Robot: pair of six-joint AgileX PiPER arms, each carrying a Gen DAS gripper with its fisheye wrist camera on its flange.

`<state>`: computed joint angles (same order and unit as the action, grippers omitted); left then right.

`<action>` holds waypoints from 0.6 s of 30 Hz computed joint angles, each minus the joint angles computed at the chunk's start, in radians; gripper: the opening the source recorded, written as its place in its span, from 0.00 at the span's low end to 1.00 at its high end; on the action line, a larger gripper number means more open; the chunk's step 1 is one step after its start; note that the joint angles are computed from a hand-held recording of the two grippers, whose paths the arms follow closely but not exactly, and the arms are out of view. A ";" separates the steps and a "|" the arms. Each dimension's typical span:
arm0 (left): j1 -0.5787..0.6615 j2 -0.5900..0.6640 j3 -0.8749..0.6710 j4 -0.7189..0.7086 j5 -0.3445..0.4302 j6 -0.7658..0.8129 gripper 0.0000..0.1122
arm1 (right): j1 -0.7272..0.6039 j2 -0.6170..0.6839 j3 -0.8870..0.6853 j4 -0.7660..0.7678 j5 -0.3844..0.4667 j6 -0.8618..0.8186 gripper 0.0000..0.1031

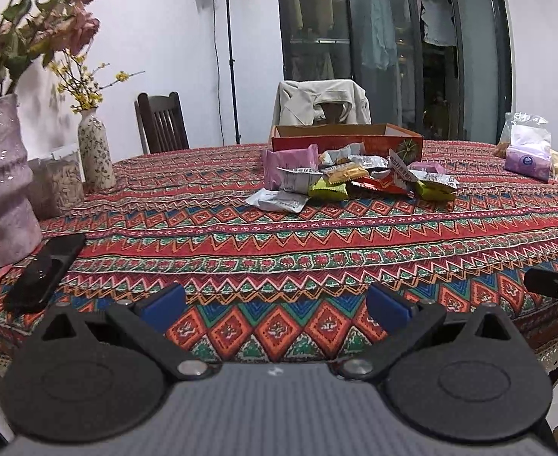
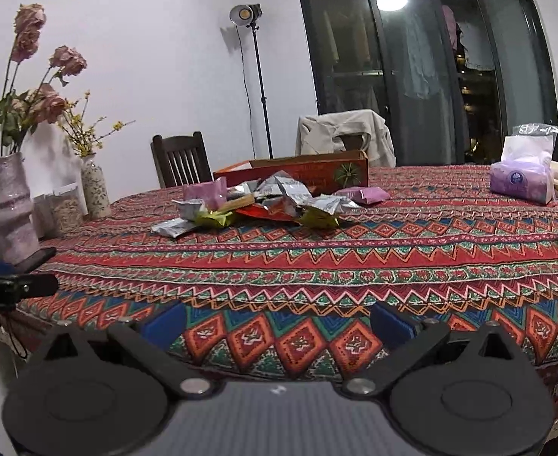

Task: Organize snacks
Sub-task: 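Return the right gripper to the pile and grasp another white packet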

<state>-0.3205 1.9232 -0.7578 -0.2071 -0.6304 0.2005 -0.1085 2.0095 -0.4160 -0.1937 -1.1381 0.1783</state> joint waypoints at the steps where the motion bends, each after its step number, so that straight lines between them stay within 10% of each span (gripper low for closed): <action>1: 0.002 0.009 -0.017 0.005 0.012 0.001 0.92 | -0.005 0.001 -0.014 -0.011 0.021 0.010 1.00; 18: 0.037 0.311 -0.717 0.035 0.400 0.019 0.92 | -0.081 0.052 -0.413 -0.079 0.326 0.336 1.00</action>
<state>-0.2837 2.2345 -1.4747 -0.1722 -0.2303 0.2193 -0.1894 2.0611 -0.8289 -0.2731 -0.8121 0.5142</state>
